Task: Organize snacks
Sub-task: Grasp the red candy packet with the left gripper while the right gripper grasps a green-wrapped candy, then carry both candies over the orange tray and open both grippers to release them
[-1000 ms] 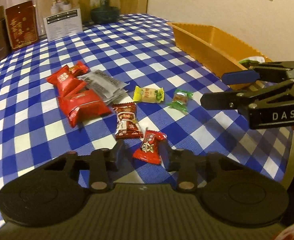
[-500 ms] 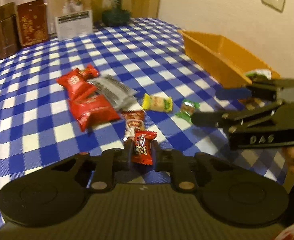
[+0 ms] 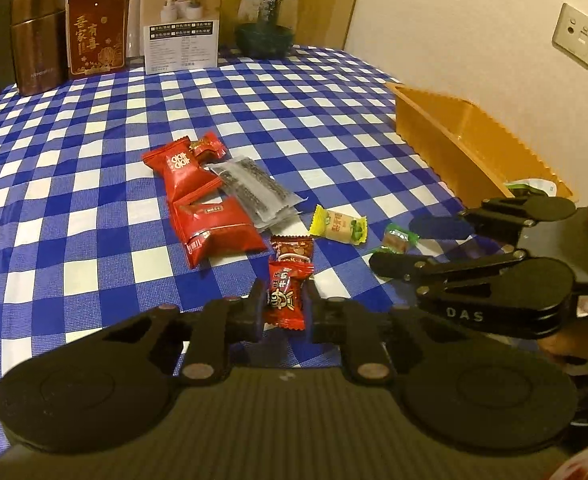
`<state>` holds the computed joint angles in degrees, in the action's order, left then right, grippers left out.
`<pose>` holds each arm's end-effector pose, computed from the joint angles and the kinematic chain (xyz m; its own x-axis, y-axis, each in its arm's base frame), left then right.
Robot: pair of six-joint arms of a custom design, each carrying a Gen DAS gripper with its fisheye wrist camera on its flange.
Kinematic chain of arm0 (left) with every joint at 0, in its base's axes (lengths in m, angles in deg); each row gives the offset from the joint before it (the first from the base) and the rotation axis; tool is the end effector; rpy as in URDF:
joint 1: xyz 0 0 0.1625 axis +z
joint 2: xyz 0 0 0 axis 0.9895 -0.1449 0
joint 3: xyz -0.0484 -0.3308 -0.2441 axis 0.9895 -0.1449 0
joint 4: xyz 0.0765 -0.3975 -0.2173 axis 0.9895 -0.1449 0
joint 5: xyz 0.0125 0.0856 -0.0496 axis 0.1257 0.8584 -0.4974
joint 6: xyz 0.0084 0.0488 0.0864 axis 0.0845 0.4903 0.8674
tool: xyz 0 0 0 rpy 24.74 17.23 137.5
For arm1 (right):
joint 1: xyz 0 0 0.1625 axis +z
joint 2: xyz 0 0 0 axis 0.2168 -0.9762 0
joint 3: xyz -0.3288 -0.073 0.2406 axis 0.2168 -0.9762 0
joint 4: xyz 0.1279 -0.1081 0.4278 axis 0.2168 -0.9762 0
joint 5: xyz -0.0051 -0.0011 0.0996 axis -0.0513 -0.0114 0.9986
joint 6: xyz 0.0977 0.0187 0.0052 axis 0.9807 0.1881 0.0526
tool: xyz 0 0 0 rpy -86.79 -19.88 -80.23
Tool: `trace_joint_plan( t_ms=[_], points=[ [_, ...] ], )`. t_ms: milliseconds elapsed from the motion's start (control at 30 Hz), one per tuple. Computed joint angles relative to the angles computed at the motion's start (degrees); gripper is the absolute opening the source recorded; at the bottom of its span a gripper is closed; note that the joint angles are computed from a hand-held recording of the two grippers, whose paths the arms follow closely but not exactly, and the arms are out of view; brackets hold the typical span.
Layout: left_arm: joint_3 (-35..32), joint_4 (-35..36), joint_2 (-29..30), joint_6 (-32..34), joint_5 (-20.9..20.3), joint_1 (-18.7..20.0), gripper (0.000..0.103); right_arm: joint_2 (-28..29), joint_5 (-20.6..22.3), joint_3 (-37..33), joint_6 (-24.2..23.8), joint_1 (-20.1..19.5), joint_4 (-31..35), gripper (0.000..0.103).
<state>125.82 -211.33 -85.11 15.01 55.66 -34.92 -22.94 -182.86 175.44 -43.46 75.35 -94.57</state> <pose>-0.2073 -0.5359 0.0439 -0.8042 -0.1097 -0.5842 0.3587 0.6941 -0.6241 0.1015 -0.6435 0.1444 -0.4736 -0.7478 0.4653 -0.8754 0.4577 -0.1555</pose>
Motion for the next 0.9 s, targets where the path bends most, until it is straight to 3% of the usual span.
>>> trace_joint_plan(
  t_ms=[200, 467, 667, 900],
  points=[
    [-0.4, 0.3, 0.1, -0.5, -0.2, -0.1, 0.016, -0.2, -0.8, 0.3, 0.5, 0.3, -0.2, 0.028],
    [-1.9, -0.5, 0.6, 0.1, 0.0, -0.9, 0.016, -3.3, 3.9, 2.1, 2.8, 0.1, -1.7, 0.027],
    [-4.4, -1.7, 1.7, 1.8, -0.6, -1.7, 0.016, -6.7, 7.9, 3.9, 5.5, -0.7, -6.9, 0.027],
    [-9.6, -3.9, 4.8, 7.1, -2.9, -2.6, 0.016, -8.6, 6.7, 3.5, 11.2, -2.3, -12.3, 0.027]
  ],
)
